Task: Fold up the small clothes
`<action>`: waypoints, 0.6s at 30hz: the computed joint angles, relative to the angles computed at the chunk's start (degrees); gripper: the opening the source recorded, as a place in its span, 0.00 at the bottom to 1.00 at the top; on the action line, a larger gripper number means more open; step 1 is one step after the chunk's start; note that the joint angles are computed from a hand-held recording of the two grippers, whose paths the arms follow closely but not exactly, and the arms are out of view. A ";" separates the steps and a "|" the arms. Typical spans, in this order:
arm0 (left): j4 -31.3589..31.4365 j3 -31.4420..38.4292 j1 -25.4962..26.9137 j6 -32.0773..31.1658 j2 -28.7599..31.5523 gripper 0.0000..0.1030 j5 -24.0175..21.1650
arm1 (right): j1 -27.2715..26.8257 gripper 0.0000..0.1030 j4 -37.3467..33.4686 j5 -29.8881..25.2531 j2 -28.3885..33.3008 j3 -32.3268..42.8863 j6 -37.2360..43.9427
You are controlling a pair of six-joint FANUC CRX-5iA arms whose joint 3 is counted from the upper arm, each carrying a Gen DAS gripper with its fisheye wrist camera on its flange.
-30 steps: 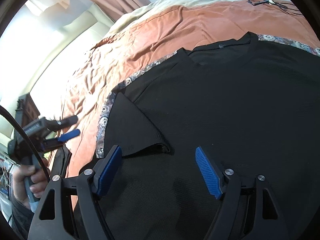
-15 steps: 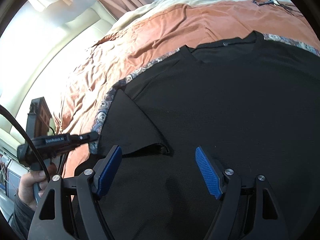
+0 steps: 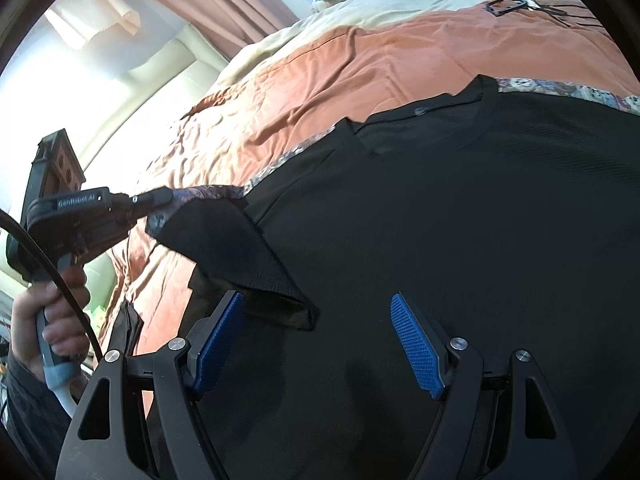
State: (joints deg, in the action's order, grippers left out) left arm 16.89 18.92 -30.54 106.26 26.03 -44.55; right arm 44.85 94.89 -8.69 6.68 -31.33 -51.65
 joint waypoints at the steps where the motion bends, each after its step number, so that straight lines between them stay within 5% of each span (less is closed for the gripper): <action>1: -0.43 2.04 -0.33 0.19 1.28 0.02 -0.72 | -0.39 0.73 0.62 0.17 -0.29 -0.30 -0.62; 7: 0.21 11.05 -1.75 -0.42 7.98 0.02 -3.31 | -4.43 0.73 9.89 2.35 -2.11 -2.13 -9.20; 12: 2.01 15.23 -2.67 -1.57 11.82 0.05 -3.46 | -4.71 0.73 7.66 2.04 -2.69 -2.97 -7.71; 14: -0.98 18.56 -2.87 1.09 13.39 0.25 -6.59 | -3.57 0.73 3.62 0.99 -2.53 -2.91 -4.26; 15: -1.81 18.57 -2.84 1.97 13.33 0.47 -6.86 | -2.22 0.73 -0.76 -0.15 -2.24 -2.63 -0.31; 16: -2.69 17.19 -2.69 3.13 12.48 0.57 -5.87 | -0.96 0.73 -5.09 -1.10 -1.92 -2.17 3.64; 18: -3.20 13.84 -2.06 3.88 10.59 0.58 -4.21 | 0.96 0.73 -11.52 -2.56 -1.23 -1.04 9.57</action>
State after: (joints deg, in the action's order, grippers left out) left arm 13.70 32.76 -32.60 110.14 36.62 -48.76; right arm 45.81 83.36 -11.24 5.45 -32.37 -42.08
